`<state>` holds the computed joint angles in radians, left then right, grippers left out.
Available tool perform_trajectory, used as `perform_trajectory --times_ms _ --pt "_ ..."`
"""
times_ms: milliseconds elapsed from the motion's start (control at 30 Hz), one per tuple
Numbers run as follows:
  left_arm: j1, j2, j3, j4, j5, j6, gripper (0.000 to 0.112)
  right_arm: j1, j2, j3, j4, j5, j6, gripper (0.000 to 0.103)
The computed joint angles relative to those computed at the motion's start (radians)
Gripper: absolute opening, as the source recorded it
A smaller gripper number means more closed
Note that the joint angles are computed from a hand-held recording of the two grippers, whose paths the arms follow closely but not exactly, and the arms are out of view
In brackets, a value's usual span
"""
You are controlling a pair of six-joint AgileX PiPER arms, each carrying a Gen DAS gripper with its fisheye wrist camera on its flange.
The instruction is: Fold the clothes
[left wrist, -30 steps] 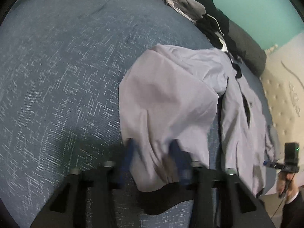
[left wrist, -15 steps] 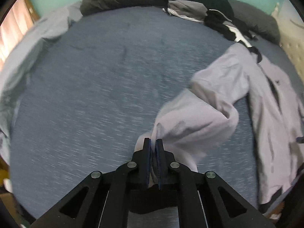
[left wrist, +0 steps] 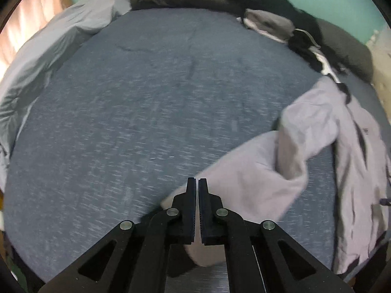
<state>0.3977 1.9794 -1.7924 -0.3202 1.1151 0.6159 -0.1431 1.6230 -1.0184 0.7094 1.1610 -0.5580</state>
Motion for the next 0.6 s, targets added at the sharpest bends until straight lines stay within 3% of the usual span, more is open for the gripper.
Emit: perform_trajectory --times_ms 200,400,533,600 --pt "-0.037 -0.041 0.072 -0.011 -0.029 0.023 0.009 0.007 0.002 -0.007 0.0 -0.004 0.009 0.018" --pt "0.003 -0.023 0.068 -0.026 -0.018 0.031 0.031 0.041 0.035 -0.072 0.029 -0.019 0.025 0.018" --pt "0.057 -0.02 0.069 -0.082 0.033 0.084 0.053 0.084 0.061 -0.111 0.044 -0.036 0.043 0.018" --pt "0.069 -0.046 0.107 -0.098 0.031 0.117 0.054 0.097 0.065 -0.108 0.047 -0.041 0.043 0.018"
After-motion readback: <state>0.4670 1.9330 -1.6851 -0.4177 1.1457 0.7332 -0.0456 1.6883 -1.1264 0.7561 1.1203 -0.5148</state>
